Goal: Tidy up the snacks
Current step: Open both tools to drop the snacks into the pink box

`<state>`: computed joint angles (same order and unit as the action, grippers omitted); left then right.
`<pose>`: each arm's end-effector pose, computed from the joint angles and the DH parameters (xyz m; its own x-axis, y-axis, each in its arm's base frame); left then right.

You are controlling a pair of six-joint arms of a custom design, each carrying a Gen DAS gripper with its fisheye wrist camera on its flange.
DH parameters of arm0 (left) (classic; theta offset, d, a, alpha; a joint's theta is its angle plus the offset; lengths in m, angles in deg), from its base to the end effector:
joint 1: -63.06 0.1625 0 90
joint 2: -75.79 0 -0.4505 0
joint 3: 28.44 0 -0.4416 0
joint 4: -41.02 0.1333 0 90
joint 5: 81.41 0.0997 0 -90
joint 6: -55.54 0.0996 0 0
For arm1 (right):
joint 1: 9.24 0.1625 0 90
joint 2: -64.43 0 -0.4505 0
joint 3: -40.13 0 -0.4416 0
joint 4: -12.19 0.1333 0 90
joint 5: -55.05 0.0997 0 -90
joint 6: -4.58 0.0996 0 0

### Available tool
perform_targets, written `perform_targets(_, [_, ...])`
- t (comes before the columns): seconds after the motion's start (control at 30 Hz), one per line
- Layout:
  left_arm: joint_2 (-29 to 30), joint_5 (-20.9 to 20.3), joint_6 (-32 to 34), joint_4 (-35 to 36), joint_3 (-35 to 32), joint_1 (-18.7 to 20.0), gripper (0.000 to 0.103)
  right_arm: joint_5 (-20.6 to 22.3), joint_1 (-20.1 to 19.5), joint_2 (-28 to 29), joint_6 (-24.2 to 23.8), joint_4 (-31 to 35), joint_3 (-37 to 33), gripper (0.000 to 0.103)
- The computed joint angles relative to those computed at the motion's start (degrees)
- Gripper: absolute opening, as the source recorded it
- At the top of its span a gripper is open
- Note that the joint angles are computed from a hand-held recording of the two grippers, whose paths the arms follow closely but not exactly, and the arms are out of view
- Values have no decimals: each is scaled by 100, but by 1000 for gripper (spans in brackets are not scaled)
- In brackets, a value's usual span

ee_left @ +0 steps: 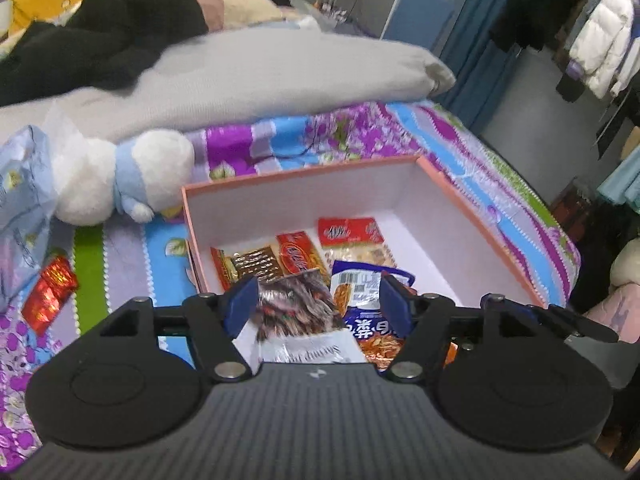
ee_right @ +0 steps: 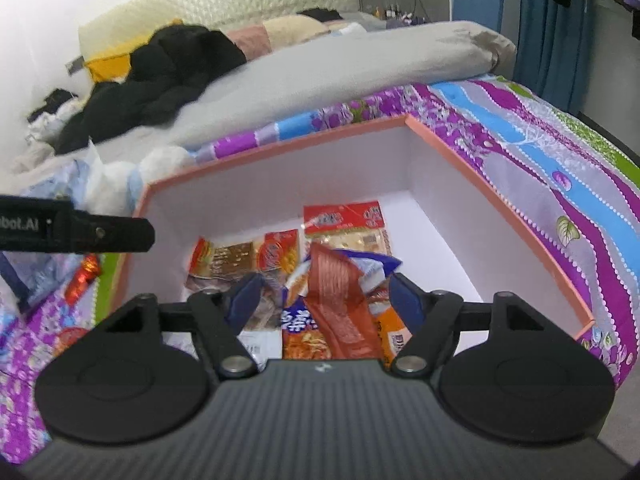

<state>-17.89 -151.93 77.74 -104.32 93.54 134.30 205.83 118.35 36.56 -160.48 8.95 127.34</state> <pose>-0.0004 -0.5188 0.3644 -0.7634 0.4665 -0.4468 0.6209 0.7205 -0.3087 0.3831 -0.4216 -0.1027 -0.7912 0.2545 0.5561 -0.3129 0.6128 -0.7256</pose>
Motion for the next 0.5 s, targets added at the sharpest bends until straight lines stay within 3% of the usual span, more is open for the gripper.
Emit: perform_targets(0.5, [-1859, -74, -47, 694, 287, -324, 72, 436, 1054, -43, -386, -390, -137, 73])
